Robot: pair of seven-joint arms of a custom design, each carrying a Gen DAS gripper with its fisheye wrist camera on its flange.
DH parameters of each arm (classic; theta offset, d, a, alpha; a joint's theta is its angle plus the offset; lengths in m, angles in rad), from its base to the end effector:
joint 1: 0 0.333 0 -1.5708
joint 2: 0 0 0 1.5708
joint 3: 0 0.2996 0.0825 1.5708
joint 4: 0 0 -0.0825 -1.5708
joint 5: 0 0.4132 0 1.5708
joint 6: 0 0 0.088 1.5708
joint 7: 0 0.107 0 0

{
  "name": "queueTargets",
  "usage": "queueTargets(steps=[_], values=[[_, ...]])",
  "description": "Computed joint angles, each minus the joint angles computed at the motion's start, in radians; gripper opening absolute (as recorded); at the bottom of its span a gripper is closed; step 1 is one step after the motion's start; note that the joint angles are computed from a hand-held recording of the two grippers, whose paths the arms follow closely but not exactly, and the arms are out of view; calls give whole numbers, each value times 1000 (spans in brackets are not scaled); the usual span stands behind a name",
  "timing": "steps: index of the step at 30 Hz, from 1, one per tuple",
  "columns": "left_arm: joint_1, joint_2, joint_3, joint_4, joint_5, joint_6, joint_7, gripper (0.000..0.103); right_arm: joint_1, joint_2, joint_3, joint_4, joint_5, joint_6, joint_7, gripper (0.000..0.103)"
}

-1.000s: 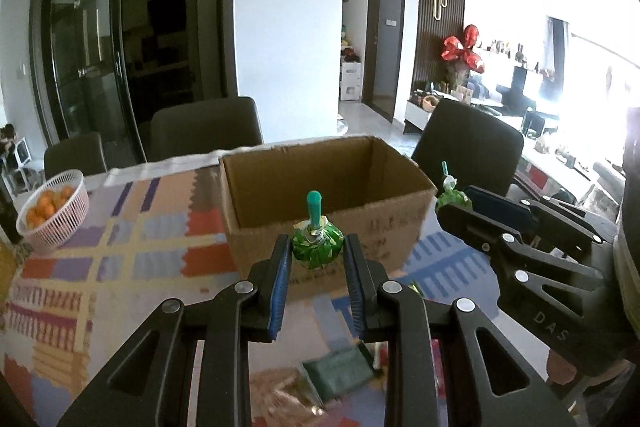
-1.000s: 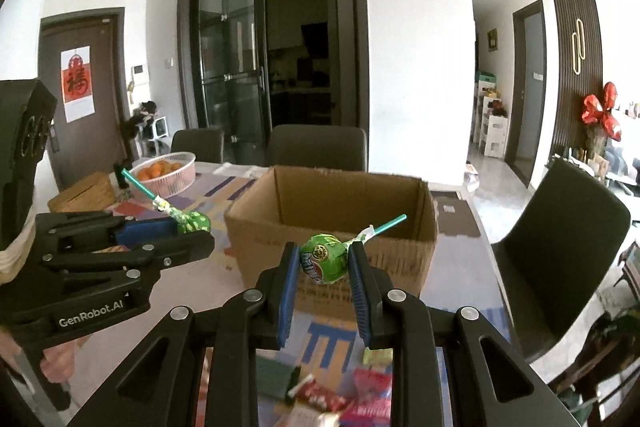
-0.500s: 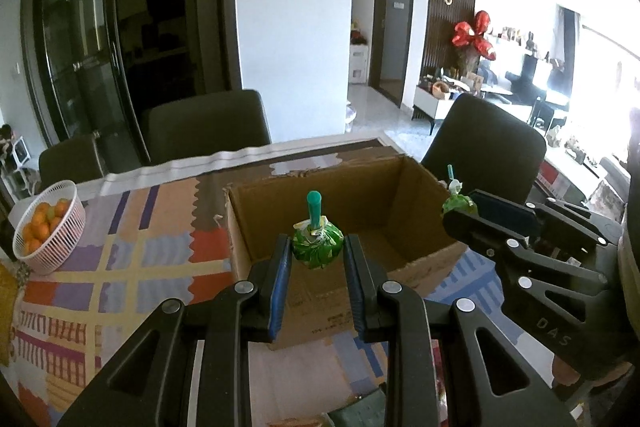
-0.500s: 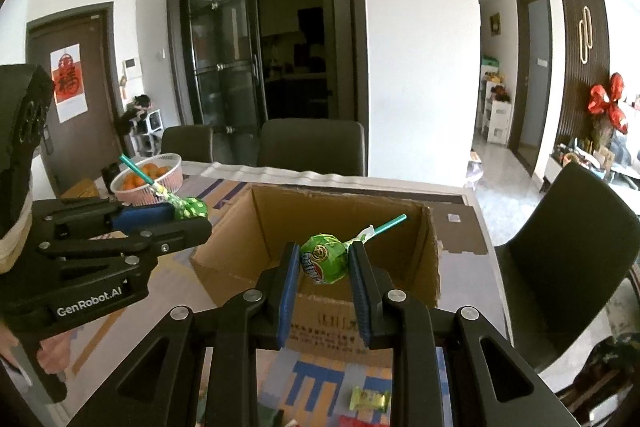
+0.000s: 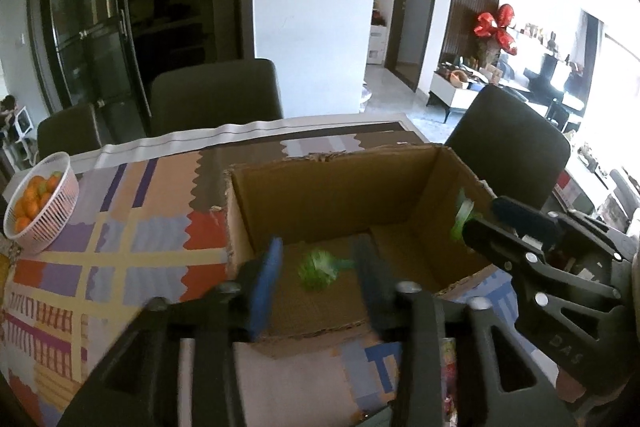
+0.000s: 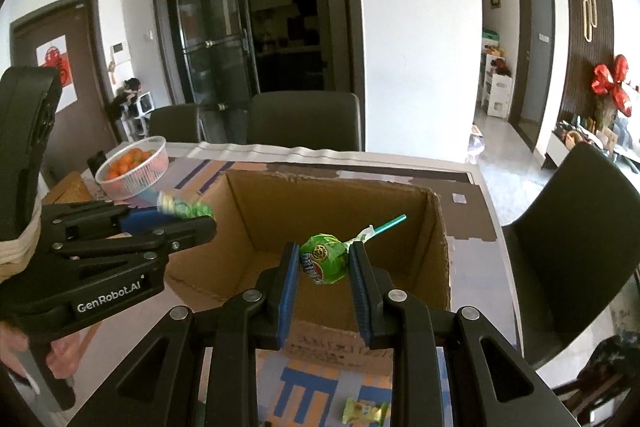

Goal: Organize snacks
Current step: 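Carry both lollipops over the cardboard box and open both tools to drop them, then move both open tools back toward the snack pile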

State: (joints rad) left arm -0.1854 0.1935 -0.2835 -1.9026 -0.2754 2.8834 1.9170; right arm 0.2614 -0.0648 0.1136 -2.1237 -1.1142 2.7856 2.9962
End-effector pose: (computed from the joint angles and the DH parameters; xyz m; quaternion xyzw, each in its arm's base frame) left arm 0.6123 -0.2808 0.4643 -0.4487 0.8015 -0.3562 0.1718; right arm 0.5353 0.2553 0.4720 -0.5892 0.6629 -0.3146 0.3383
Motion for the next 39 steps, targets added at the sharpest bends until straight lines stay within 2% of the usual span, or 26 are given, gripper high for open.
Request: queueTargets(steps=[1, 2, 4, 6, 8, 13, 16, 21, 29, 36, 39], values=[[2, -8, -1, -13, -2, 12, 6, 51, 2, -4, 1, -3, 11, -13, -1, 44], [1, -22, -1, -32, 1, 28, 11, 51, 3, -9, 4, -5, 5, -25, 14, 46], [-3, -48, 5, -66, 14, 50, 7, 54, 5, -28, 14, -17, -22, -54, 46, 47], [8, -78, -9, -100, -32, 69, 54, 60, 6, -45, 22, -34, -43, -60, 63, 48], [5, -111, -8, -136, -61, 86, 77, 61, 7, -64, 31, -50, -48, -71, 72, 55], [-25, -204, 12, -224, -230, 105, 225, 65, 7, -113, 58, -92, -54, -78, 90, 56], [-66, -255, 47, -268, -324, 100, 309, 67, 5, -151, 78, -122, -48, -90, 111, 62], [-141, -341, 112, -356, -451, 110, 422, 69, 2, -207, 122, -163, -72, -131, 160, 62], [-302, -475, 247, -514, -650, 198, 585, 73, 15, -270, 181, -215, -93, -171, 229, 66], [-420, -560, 360, -628, -656, 255, 600, 75, 54, -301, 224, -255, -111, -238, 286, 69], [-440, -590, 384, -671, -627, 265, 567, 76, 72, -302, 239, -266, -119, -267, 309, 72]])
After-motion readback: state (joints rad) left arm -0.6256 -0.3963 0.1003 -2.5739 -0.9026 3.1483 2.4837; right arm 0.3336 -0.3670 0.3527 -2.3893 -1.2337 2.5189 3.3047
